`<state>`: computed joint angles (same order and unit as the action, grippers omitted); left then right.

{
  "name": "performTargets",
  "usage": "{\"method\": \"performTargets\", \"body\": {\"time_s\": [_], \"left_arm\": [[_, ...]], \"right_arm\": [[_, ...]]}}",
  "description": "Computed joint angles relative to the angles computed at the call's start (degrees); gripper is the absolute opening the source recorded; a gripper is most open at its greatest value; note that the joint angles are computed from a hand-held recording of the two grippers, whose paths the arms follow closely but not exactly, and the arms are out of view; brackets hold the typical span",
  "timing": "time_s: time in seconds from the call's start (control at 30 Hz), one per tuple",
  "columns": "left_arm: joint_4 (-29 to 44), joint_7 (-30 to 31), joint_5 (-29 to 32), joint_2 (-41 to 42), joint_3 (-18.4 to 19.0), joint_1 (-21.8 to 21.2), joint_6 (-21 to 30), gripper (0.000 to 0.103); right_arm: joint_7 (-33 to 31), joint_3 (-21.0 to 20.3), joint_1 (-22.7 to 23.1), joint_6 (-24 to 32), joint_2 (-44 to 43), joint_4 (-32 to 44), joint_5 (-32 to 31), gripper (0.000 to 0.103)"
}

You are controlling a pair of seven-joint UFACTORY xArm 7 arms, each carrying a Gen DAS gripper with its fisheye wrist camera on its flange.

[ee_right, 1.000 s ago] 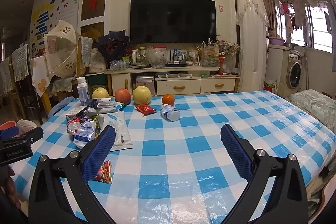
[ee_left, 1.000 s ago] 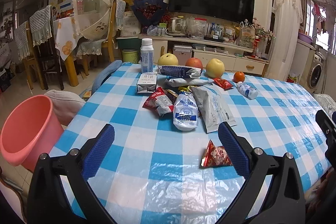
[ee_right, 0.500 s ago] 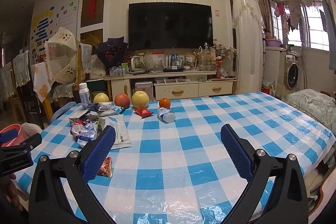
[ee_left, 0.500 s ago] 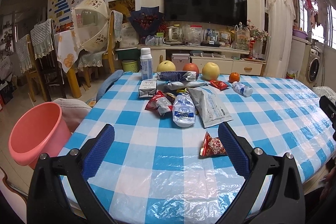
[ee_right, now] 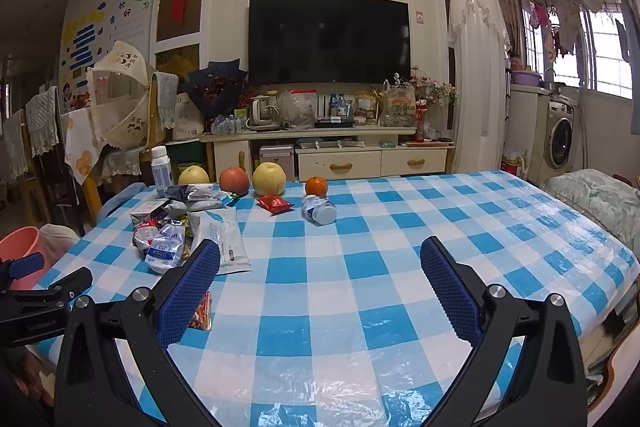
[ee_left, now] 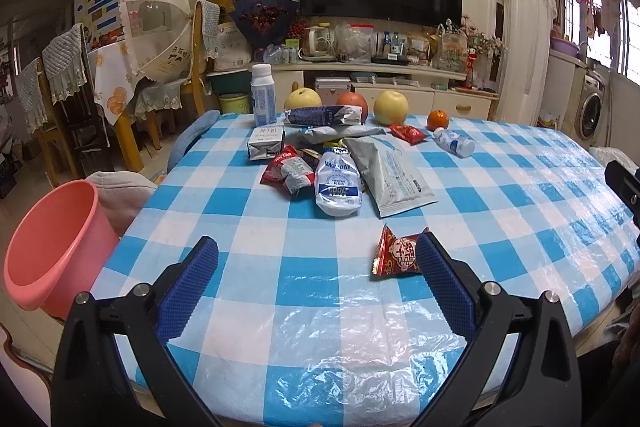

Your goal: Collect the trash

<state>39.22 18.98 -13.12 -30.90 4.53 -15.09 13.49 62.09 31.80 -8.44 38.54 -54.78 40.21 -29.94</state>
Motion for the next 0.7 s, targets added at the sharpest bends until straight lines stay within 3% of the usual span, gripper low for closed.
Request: {"method": "performTargets", "body": {"time_s": [0.33,0.47,0.7], "left_arm": [[2.72,3.11,-2.33,2.1,2.36,-1.17,3.96,0.099],[5.03,3.9,-3.69,3.95,2.51,0.09,5.9,0.099],[10.43,5.27,-4.82,9.74,1.91,2.97,6.96,0.099]], "right_arm": [[-8.15,-5.45,7.17,-4.32,8.46,0.56,3.76,0.099],[-12.96,-9.93,13.17,-8.02,14.56,0.93,8.66,0.099],[-18.63,-13.89,19.11,-10.93,25.06,4.27,15.35,0.098]]}}
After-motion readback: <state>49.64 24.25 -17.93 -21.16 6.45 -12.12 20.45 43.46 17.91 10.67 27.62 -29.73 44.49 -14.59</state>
